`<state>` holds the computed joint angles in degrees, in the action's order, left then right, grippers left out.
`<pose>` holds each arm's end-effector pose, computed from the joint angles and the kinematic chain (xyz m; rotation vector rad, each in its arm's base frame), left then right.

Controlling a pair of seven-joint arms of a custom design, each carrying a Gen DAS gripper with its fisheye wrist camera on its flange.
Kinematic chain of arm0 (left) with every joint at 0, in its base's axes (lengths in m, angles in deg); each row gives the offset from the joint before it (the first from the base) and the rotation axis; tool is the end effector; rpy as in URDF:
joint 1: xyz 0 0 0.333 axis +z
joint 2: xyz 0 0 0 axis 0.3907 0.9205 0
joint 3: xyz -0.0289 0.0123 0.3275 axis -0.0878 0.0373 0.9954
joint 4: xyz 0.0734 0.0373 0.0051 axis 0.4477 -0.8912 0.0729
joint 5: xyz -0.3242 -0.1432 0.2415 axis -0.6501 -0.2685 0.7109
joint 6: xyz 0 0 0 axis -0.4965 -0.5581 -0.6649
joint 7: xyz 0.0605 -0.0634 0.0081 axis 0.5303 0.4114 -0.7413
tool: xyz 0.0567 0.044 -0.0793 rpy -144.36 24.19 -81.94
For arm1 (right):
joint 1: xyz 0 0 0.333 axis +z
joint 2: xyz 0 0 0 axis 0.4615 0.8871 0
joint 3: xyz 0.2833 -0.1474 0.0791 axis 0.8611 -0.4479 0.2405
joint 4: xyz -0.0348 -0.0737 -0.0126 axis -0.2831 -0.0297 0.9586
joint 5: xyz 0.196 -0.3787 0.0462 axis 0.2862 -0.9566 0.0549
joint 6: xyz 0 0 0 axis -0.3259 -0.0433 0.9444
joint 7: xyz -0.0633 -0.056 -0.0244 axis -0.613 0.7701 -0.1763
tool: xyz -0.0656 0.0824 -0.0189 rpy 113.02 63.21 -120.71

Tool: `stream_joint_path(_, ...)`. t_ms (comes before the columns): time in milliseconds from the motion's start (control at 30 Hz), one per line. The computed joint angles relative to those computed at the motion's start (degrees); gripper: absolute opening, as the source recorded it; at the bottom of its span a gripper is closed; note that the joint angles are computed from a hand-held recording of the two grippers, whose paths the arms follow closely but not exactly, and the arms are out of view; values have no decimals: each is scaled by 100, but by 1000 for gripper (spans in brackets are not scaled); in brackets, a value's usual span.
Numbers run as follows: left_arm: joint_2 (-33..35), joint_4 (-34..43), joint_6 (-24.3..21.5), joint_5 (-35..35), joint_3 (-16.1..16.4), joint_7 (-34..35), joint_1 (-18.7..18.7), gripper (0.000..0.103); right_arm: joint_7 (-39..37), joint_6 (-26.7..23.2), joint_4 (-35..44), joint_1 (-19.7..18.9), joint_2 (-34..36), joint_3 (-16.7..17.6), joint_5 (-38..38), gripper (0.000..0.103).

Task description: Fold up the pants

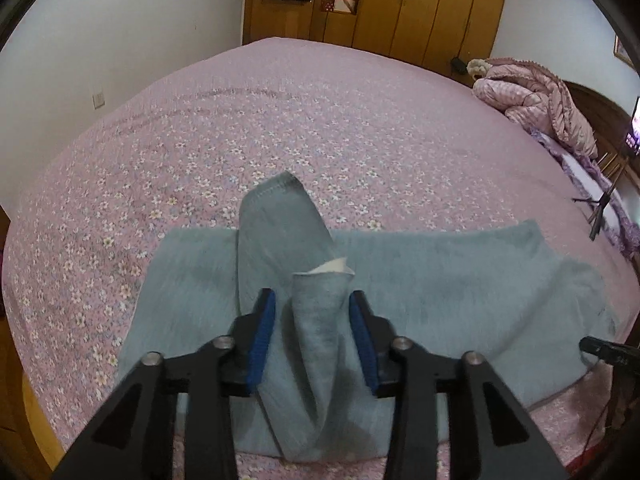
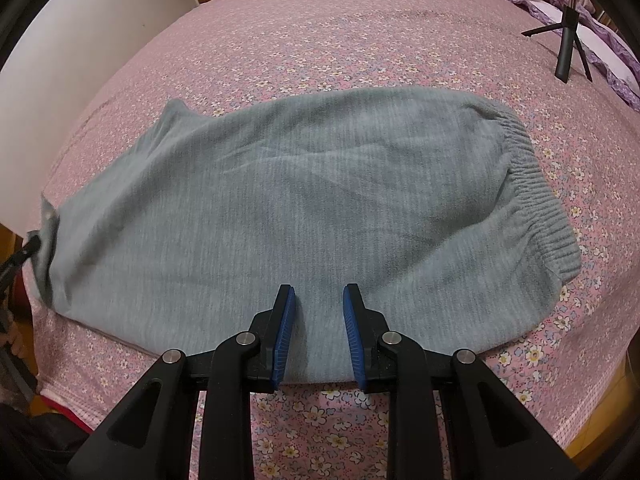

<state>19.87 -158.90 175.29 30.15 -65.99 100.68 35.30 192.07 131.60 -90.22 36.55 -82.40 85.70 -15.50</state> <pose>0.6492 0.0039 0.3555 -1.6101 2.1511 -0.8766 0.5256 0.1368 0.3961 -1.3919 2.3677 -0.3146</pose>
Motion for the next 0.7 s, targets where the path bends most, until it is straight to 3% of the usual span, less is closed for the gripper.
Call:
stream_joint_path(33, 36, 22, 112, 87, 37, -138, -68, 3, 9, -12, 10, 1, 5, 4, -10, 26)
stream_joint_path(133, -114, -57, 327, -653, -165, 228, 210, 3, 65, -109, 88, 12, 50, 16, -63, 26)
stream_joint_path(300, -207, -144, 578, -953, 188, -54, 255, 3, 134, -319, 306, 84, 194, 7, -182, 31)
stream_joint_path(367, -74, -105, 472, -549, 415, -556, 240, 3, 151, -430, 399, 122, 249, -8, -236, 31)
stream_joint_path(467, 85, -38, 86, -202, 473, -1037, 375, 3, 147, -520, 488, 176, 309, -41, -273, 32)
stream_joint_path(600, 186, -123, 405, 538, 495, -1432, 322, 9, 118, -511, 553, 227, 376, -87, -248, 32)
stream_joint_path(633, 174, -182, 567, 986, 656, -1781, 153, 19, 113, -512, 555, 239, 380, -94, -241, 32)
stream_joint_path(700, 150, -309, 905, 2074, 1257, -2713, -400, 26, 248, -503, 573, 247, 366, -101, -297, 32)
